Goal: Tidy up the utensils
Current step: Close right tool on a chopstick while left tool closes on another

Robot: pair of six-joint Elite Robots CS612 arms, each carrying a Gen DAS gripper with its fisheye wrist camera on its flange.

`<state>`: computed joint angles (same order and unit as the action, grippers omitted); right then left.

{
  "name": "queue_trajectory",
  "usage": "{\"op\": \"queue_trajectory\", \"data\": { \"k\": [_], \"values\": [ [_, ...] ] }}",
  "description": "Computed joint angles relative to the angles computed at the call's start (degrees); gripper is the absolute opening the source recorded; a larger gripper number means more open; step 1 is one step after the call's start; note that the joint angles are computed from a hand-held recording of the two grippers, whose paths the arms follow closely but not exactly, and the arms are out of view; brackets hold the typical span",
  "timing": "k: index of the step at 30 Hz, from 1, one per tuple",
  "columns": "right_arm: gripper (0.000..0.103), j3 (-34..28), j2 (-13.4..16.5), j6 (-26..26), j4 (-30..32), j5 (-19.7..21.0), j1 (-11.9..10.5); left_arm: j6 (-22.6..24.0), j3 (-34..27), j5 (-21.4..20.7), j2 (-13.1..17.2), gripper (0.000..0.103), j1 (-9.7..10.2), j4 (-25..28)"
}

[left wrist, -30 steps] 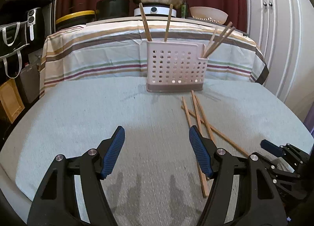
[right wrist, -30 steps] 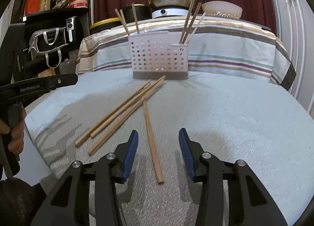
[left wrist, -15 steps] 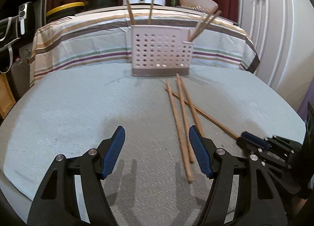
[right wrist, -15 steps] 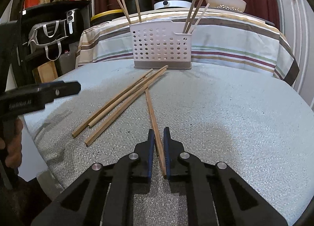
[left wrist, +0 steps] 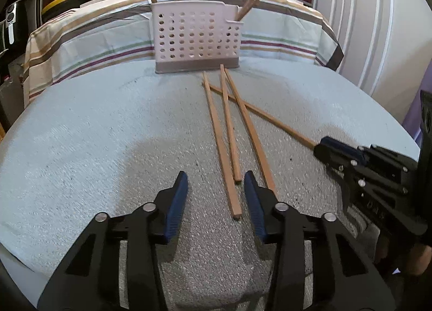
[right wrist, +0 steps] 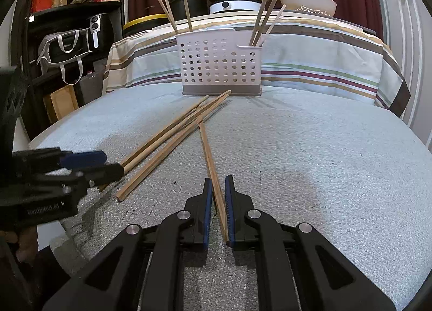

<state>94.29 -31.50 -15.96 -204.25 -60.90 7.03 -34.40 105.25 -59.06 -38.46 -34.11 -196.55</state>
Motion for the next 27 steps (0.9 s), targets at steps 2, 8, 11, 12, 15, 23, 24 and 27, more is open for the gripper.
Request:
{"op": "queue_trajectory", "data": {
  "k": [2,8,11,12,15,23,24,27],
  "values": [
    [0.011,-0.1,0.0,0.3,-0.1,-0.2,0.0,0.0,-0.1,0.2,0.0,0.031,0.01,0.0],
    [0.010,0.0,0.0,0.7,-0.5,-0.6,0.0,-0.6,0.2,0.2,0.0,0.007,0.10,-0.3],
    [0.010,0.1,0.0,0.8,-1.0,-0.8,0.0,-0.7,0.2,0.3,-0.1,0.006,0.07,-0.3],
    [0.010,0.1,0.0,0.8,-1.1,-0.8,0.0,-0.8,0.3,0.4,-0.1,0.006,0.08,-0.3],
    [0.010,0.3,-0.1,1.1,-2.0,-0.9,-0.1,-1.3,0.5,0.9,-0.2,0.006,0.09,-0.6],
    [0.007,0.7,-0.4,2.0,-4.7,-0.7,-0.2,-1.4,1.1,3.1,-0.6,0.006,0.02,-1.6],
    [0.007,0.7,-0.5,2.0,-5.1,-0.8,-0.2,-1.3,1.2,3.5,-0.7,0.006,-0.03,-1.7],
    [0.007,0.8,-0.6,2.3,-5.9,-1.1,-0.2,-1.1,1.3,4.3,-0.8,0.006,-0.06,-2.0]
  ]
}}
